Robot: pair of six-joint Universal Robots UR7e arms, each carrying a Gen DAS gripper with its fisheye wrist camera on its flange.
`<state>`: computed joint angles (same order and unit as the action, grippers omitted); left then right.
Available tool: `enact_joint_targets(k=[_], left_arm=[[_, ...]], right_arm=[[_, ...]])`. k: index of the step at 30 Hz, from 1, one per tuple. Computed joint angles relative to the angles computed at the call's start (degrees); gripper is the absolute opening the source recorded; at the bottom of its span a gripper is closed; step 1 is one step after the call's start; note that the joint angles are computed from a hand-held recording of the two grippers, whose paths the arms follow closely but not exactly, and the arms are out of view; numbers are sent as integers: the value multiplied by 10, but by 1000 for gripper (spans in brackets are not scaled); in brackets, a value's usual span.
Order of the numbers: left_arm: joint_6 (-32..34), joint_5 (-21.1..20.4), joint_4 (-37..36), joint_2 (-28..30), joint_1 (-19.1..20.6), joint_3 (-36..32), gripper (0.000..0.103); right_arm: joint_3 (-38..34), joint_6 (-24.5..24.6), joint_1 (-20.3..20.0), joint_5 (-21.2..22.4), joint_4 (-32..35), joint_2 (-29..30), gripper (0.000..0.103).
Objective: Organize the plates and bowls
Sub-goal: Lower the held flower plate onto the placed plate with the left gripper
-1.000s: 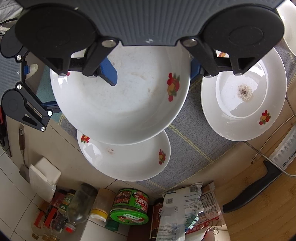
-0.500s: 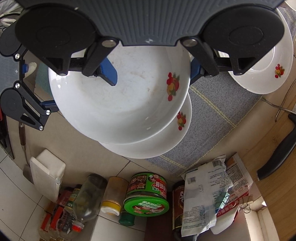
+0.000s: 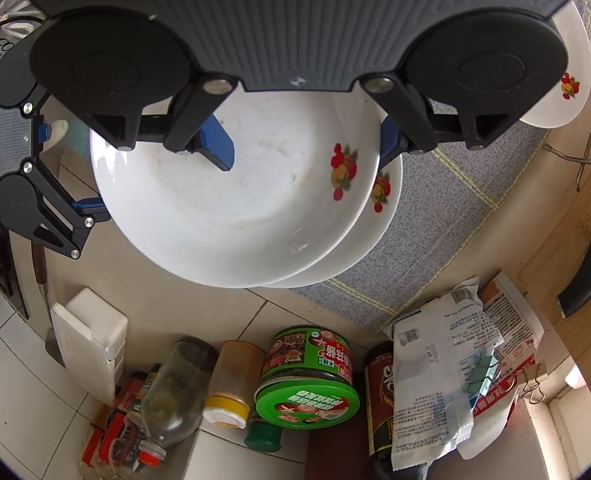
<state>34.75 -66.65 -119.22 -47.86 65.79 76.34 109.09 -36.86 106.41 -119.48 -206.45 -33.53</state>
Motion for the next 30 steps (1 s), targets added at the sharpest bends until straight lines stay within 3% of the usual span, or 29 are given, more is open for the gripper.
enact_joint_targets(k=[30], left_arm=[[4,-13,47,59,14,-69,79]], right_arm=[[-25,53,-9,-28,39,3,103]])
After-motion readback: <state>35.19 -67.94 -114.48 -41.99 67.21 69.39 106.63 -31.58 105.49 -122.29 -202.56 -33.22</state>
